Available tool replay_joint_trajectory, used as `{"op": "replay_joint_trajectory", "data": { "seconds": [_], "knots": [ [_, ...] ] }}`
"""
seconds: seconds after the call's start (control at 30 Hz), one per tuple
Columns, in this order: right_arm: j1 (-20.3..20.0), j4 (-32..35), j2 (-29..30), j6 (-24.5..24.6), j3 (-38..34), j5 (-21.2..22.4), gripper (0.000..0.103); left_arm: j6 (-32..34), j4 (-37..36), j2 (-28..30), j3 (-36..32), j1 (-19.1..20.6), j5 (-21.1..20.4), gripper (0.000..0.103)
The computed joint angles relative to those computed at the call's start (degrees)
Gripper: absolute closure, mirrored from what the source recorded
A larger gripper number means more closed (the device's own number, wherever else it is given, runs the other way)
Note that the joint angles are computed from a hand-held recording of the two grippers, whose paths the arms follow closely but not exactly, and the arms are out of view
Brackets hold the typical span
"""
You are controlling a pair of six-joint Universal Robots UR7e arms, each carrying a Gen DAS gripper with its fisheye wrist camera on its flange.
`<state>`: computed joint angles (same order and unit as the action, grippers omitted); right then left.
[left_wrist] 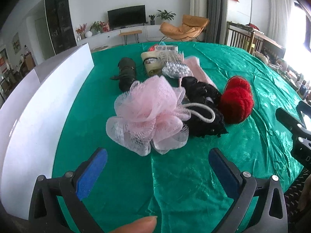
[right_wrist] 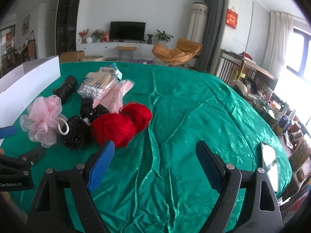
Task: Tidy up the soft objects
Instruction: 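Move the left gripper toward the pink mesh bath pouf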
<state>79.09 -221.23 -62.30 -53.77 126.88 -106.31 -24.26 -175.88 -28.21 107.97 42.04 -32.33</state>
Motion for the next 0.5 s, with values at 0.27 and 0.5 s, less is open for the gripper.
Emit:
{"op": "replay_joint_trajectory", "data": {
  "seconds": [0.27, 0.5],
  "knots": [
    [0.2, 0.3, 0.5, -0.7, -0.1, -0.4, 0.015, -1.5, 3.5, 0.3, -0.5, 1.0, -0.1, 0.000],
    [0.1, 1.2, 1.1, -0.9, -0.6, -1.0, 0.015, -2.5, 5.5, 0.2, -1.3, 2.2, -0.7, 0.000]
  ]
}}
